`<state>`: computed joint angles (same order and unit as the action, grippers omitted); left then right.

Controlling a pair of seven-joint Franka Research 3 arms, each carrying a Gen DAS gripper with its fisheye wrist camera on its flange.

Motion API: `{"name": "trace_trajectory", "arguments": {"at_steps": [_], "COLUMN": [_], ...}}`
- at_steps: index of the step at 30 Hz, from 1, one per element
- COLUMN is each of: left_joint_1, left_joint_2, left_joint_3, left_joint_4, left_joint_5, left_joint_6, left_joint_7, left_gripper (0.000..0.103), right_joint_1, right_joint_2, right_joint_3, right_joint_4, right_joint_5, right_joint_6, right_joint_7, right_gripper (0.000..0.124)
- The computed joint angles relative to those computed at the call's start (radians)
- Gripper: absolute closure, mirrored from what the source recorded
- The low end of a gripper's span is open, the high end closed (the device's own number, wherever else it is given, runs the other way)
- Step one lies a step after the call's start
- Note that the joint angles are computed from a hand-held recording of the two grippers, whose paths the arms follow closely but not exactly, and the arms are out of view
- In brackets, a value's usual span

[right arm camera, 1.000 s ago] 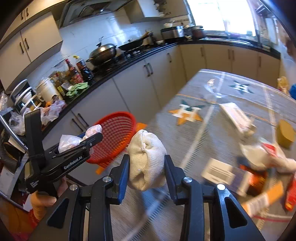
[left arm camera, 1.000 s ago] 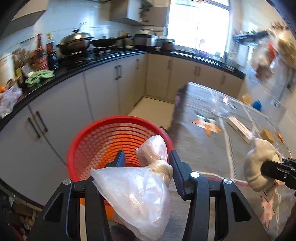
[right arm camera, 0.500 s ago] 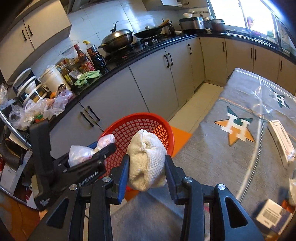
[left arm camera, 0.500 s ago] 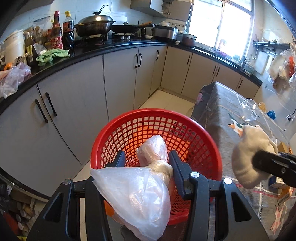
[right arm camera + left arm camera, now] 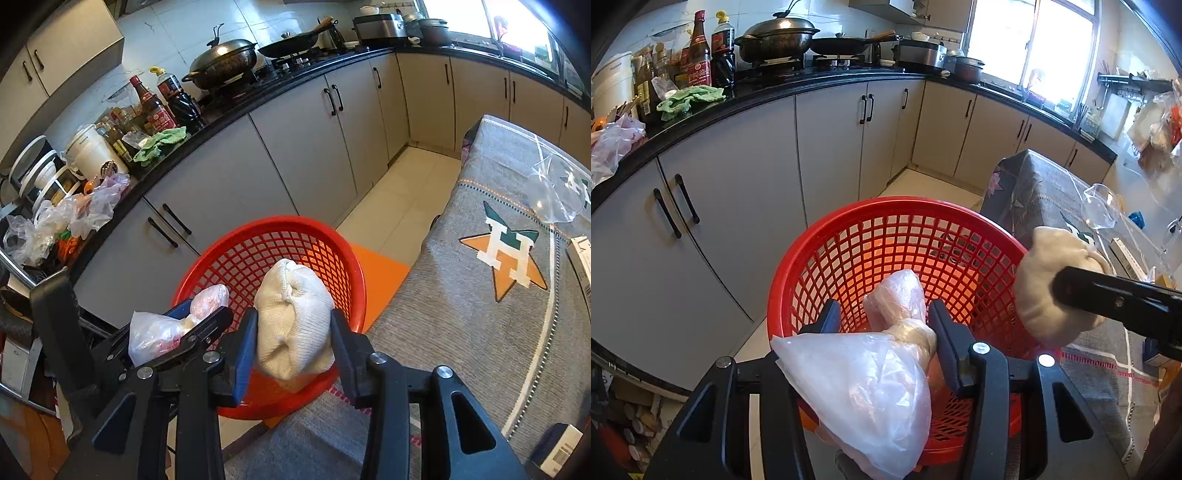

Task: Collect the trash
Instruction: 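Carry both bags to the red basket and open both tools to drop them, then return both tools to the table and reach toward the boxes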

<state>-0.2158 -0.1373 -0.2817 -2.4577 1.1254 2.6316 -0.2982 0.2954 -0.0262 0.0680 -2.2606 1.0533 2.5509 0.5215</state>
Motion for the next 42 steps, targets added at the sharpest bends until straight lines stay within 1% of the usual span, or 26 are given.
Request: {"name": "trace_trajectory", "arguments": {"at_steps": [2,5,7,11,14,16,18,20,23,27,29,32,36,39,42], "left_joint_1": [-0.002,-0.001,0.0,0.0,-0.003,-0.009,-0.016,-0.026,-0.042,-0.075,-0.095,-0.129,-0.18,-0.221,-0.263], "left_joint_2": [0.002,0.0,-0.004,-0.014,-0.02,-0.025,-0.033,-0.041,-0.051,-0.038,-0.021,0.018,0.086,0.148,0.223], "left_joint_3": [-0.002,0.001,0.001,-0.003,-0.009,-0.017,-0.024,-0.034,-0.052,-0.078,-0.089,-0.098,-0.104,-0.098,-0.082], "left_joint_4": [0.002,-0.001,-0.003,-0.006,-0.005,0.0,0.001,0.005,0.018,0.062,0.092,0.149,0.236,0.309,0.393], "left_joint_5": [-0.002,0.001,0.0,-0.005,-0.01,-0.016,-0.016,-0.02,-0.018,-0.014,-0.011,-0.006,0.012,0.028,0.025], "left_joint_6": [-0.007,0.005,0.006,0.007,-0.001,-0.015,-0.02,-0.03,-0.043,-0.083,-0.1,-0.106,-0.116,-0.129,-0.123], "left_joint_7": [-0.001,-0.006,-0.009,-0.011,-0.01,-0.008,-0.008,-0.007,-0.008,0.012,0.027,0.061,0.111,0.154,0.221], "left_gripper": [0.053,0.051,0.048,0.047,0.041,0.04,0.04,0.04,0.038,0.036,0.034,0.033,0.031,0.029,0.028], "right_joint_1": [0.003,0.006,0.004,-0.001,-0.01,-0.016,-0.017,-0.018,-0.022,-0.039,-0.052,-0.092,-0.162,-0.229,-0.298], "right_joint_2": [0.007,0.01,0.006,-0.009,-0.028,-0.057,-0.093,-0.141,-0.216,-0.308,-0.343,-0.4,-0.436,-0.44,-0.418], "right_joint_3": [0.003,0.007,0.005,-0.003,-0.013,-0.023,-0.03,-0.044,-0.071,-0.117,-0.144,-0.196,-0.257,-0.305,-0.348], "right_joint_4": [0.004,0.005,0.004,-0.004,-0.018,-0.04,-0.068,-0.107,-0.165,-0.228,-0.25,-0.285,-0.308,-0.312,-0.298], "right_joint_5": [0.001,0.005,0.017,0.03,0.036,0.045,0.05,0.069,0.079,0.076,0.075,0.062,0.043,0.027,0.031], "right_joint_6": [0.009,0.02,0.016,0.005,-0.009,-0.021,-0.014,-0.007,-0.01,-0.039,-0.059,-0.102,-0.151,-0.182,-0.184], "right_joint_7": [0.002,-0.001,-0.011,-0.026,-0.026,-0.037,-0.049,-0.071,-0.095,-0.107,-0.113,-0.13,-0.135,-0.138,-0.142], "right_gripper": [0.078,0.075,0.074,0.073,0.073,0.073,0.07,0.064,0.062,0.06,0.057,0.057,0.057,0.057,0.057]}}
